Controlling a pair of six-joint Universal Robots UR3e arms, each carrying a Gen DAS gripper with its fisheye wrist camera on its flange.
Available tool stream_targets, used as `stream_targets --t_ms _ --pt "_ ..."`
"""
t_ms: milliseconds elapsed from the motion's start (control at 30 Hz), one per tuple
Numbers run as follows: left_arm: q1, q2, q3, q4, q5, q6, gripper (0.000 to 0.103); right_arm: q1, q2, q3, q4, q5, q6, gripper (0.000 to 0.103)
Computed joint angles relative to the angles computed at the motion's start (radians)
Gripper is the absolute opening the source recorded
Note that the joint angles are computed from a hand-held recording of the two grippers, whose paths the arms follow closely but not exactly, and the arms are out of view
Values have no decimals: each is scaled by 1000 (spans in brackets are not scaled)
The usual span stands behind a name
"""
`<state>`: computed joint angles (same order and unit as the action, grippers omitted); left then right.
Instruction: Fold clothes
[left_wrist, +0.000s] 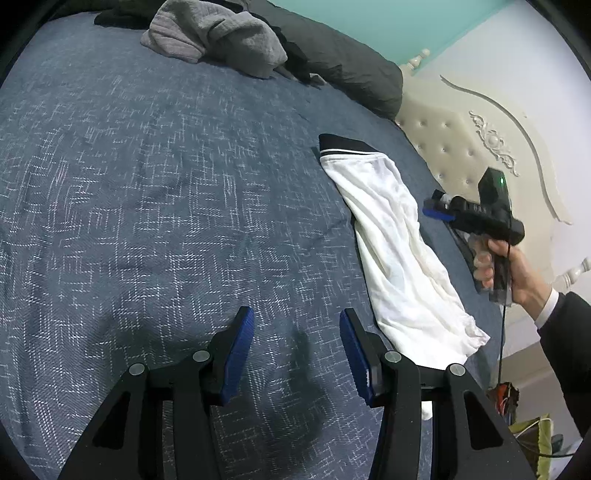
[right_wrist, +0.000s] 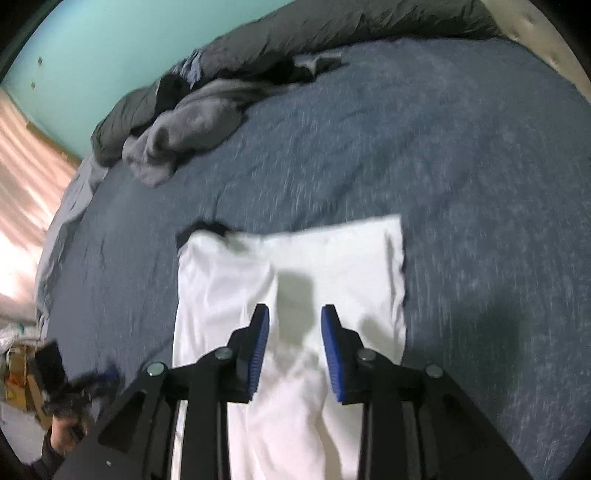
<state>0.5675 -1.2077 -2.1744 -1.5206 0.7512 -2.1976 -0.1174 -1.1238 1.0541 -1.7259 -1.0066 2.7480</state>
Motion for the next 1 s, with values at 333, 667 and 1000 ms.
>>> stream_targets --t_ms 333,667,1000 --pt "-4 -6 -9 17 8 -5 52 53 -55 155 -60 -110 -135 21" --pt "-2 -9 -15 17 10 -1 52 -12 -129 229 -139 -77 -129 3" --pt "-16 -2 -24 27 14 -6 52 -55 -76 198 -152 -160 59 3"
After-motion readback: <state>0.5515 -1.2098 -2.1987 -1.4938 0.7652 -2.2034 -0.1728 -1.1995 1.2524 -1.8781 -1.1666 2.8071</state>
